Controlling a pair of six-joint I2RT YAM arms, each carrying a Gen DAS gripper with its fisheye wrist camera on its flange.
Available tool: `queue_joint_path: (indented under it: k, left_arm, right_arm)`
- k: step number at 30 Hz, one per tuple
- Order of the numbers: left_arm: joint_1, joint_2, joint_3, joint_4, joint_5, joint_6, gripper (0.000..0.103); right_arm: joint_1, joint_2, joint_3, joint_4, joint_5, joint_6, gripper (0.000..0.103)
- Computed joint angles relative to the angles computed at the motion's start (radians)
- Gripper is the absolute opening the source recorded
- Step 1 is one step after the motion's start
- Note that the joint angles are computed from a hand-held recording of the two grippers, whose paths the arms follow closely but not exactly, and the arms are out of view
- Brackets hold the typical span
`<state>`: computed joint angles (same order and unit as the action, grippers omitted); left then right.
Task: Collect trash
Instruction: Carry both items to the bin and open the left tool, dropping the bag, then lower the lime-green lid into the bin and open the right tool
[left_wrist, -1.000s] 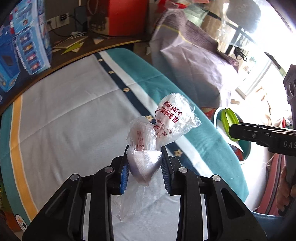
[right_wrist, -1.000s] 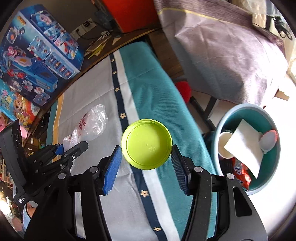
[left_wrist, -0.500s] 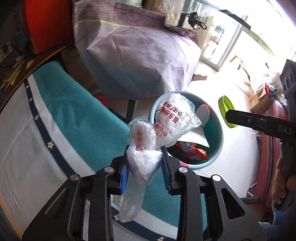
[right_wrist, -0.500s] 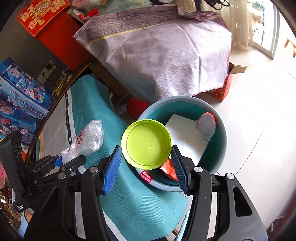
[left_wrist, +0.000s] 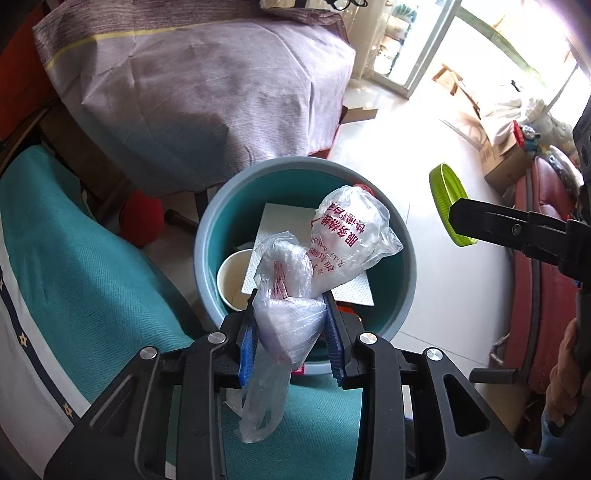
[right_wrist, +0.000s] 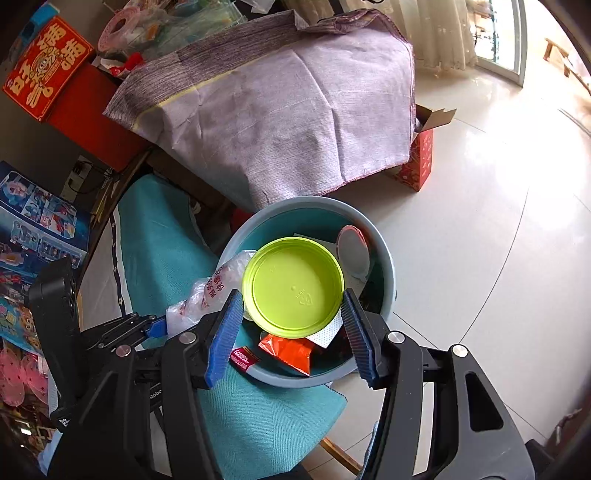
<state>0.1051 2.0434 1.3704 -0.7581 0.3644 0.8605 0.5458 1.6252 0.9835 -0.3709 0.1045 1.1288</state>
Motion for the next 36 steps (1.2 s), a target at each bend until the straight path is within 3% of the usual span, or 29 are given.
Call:
queue_joint_path:
  k: [2, 4, 6, 7, 13, 19, 33, 34, 35, 36]
  left_arm:
    - [-0.017, 0.01, 0.007, -0.003, 0.0, -0.012, 0.043]
    - [-0.027, 0.002, -0.01, 0.01, -0.004, -0.02, 0.07]
    - [-0.038, -0.013, -0.038, 0.053, -0.03, -0.032, 0.089]
    - [-0.042, -0.023, -0.054, 0.074, -0.039, -0.033, 0.094]
    - [-0.002, -0.052, -0.062, 0.079, -0.038, 0.003, 0.095]
    - [0.069, -0.037, -0.008, 0.003, 0.004, -0.002, 0.097]
    - [0.212, -0.009, 0.073, -0.046, 0.019, -0.014, 0.098]
    - [0.22, -0.006, 0.079, -0.052, 0.022, -0.013, 0.099]
    - [0.229, -0.005, 0.084, -0.056, 0.026, -0.011, 0.099]
    - [0.237, -0.006, 0.085, -0.058, 0.029, -0.009, 0.099]
  right_arm:
    - [-0.011, 0.001, 0.0, -0.004, -0.007, -0.006, 0.053]
    - [-0.023, 0.005, -0.001, -0.003, -0.017, -0.012, 0.053]
    - [-0.026, 0.012, -0.001, 0.002, -0.025, -0.013, 0.053]
    - [-0.031, 0.02, 0.0, 0.008, -0.033, -0.019, 0.053]
    - [-0.026, 0.066, 0.026, 0.028, -0.059, -0.028, 0.053]
    - [0.001, 0.1, 0.089, -0.003, -0.055, -0.05, 0.053]
    - [0.043, 0.275, 0.343, -0.13, -0.045, -0.145, 0.053]
    - [0.044, 0.281, 0.354, -0.134, -0.048, -0.148, 0.056]
    - [0.045, 0.283, 0.357, -0.133, -0.045, -0.144, 0.068]
    - [0.05, 0.283, 0.36, -0.136, -0.036, -0.137, 0.073]
